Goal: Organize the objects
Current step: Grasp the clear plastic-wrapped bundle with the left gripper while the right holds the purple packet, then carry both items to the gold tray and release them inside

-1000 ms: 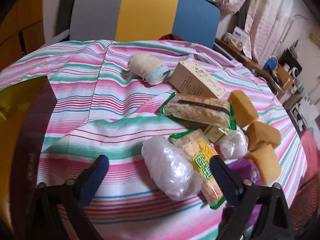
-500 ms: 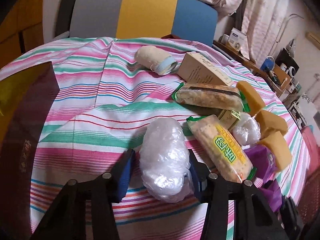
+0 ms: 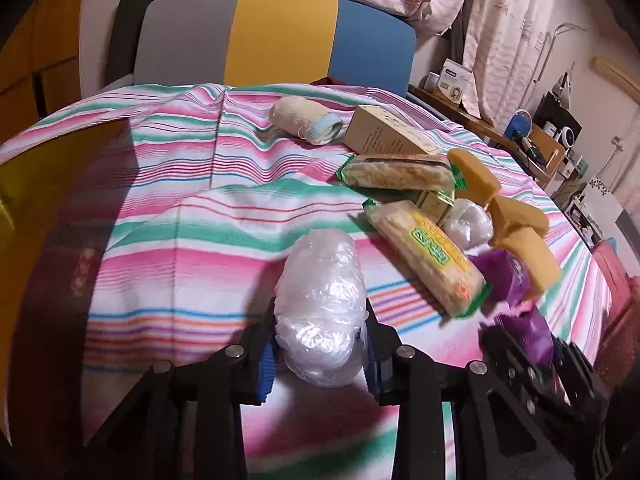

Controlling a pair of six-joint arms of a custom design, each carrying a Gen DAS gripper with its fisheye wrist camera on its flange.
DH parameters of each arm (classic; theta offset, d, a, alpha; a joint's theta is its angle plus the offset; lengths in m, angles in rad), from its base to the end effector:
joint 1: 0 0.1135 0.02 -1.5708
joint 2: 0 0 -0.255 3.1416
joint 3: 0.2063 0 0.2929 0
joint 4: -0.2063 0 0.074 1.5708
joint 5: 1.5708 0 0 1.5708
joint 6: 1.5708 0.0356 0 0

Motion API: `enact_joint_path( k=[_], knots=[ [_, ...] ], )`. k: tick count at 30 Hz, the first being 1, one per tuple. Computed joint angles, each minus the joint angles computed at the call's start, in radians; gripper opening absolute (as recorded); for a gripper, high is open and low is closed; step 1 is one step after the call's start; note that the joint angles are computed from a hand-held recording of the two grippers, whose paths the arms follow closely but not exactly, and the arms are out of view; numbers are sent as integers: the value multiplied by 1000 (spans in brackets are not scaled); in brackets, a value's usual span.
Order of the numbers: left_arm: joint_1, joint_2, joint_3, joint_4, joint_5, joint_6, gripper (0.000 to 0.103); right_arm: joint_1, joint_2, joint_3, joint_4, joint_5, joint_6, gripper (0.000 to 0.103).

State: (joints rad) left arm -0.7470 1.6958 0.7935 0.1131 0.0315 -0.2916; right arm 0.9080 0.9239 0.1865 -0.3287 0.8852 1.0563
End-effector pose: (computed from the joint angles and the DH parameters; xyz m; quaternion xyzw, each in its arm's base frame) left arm 0.2588 -0.2412 0.1009 0.2145 0.8993 -0.2017 0.3234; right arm 0.1236 0.1135 0.0841 0.1715 0.8647 -0.0426 0.4702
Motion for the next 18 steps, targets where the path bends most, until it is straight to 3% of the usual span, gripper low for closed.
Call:
enact_joint_path(
  k=[14,18],
  knots=[
    [69,-335,-222,-13,90,35,35,62,63,89,-139,-17,155,50],
    [111,-439,-267,-39,107,41,36,99,83,108,-109,-29,155,49]
  ],
)
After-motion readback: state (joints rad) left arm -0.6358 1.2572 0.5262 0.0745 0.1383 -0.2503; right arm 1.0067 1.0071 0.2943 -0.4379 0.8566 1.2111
